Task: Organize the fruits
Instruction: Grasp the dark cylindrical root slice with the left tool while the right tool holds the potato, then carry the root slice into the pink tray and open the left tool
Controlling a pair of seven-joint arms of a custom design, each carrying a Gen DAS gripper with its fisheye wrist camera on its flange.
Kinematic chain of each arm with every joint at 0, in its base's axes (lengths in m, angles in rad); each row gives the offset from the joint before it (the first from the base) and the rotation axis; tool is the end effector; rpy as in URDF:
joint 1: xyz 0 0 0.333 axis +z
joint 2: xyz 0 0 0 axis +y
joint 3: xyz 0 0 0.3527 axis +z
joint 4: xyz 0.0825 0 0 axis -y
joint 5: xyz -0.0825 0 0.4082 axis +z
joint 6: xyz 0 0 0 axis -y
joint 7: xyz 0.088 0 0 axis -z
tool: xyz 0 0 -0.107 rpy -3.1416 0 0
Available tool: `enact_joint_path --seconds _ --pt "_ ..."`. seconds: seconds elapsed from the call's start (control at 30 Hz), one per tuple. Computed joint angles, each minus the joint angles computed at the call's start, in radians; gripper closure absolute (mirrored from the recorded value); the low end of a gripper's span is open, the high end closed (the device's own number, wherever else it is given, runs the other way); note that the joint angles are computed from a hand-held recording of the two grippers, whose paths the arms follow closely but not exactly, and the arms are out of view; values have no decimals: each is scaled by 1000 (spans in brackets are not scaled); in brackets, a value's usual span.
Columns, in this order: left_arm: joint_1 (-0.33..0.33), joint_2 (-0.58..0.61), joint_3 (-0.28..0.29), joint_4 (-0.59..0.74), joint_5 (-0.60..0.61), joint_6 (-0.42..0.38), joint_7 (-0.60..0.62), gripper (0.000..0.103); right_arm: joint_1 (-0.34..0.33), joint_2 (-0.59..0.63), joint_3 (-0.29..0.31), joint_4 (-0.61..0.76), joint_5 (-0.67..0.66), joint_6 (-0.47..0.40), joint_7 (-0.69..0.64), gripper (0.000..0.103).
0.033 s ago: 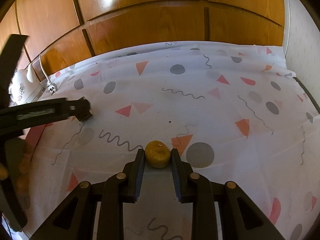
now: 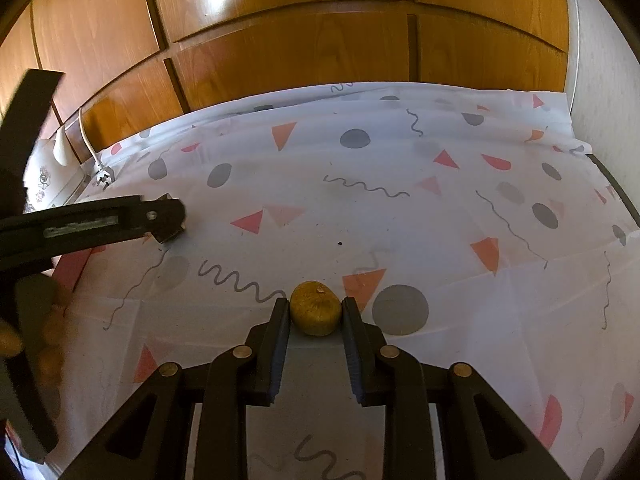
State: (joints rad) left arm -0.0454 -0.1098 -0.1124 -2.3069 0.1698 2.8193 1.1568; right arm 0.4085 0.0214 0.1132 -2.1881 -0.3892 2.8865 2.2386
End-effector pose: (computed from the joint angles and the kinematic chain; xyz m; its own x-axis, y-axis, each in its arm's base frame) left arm 0.5475 -0.0971 0.4835 0.0787 -0.9926 0.0926 -0.8053 -0.1181 -0.5810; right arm 0.5093 0.3178 0.4751 0.2339 -0.9654 -0.1151 -0.7652 -0.1098 -0.6343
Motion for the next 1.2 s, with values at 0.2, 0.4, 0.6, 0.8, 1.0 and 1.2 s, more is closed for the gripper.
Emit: enact_joint_path --seconds 0.2,0.4,0.6,0.8,1.0,1.2 --pt "-22 -34 17 -51 -112 25 77 61 0 2 0 2 -3 -2 1 77" --pt "-22 -153 -7 -148 -55 21 -1 61 4 4 -2 10 -37 -16 25 77" --pt "-46 -283 -8 -264 -15 40 -61 61 8 5 -3 19 -89 -34 64 77" --pt "-70 -380 13 -340 -21 20 -75 61 12 7 -2 27 -134 -58 92 77" --pt "-80 -462 35 -392 -16 24 -76 61 18 11 -1 41 -186 -88 125 77" --pt "-74 -536 46 -425 -12 24 -73 61 24 12 0 52 -223 -115 146 77"
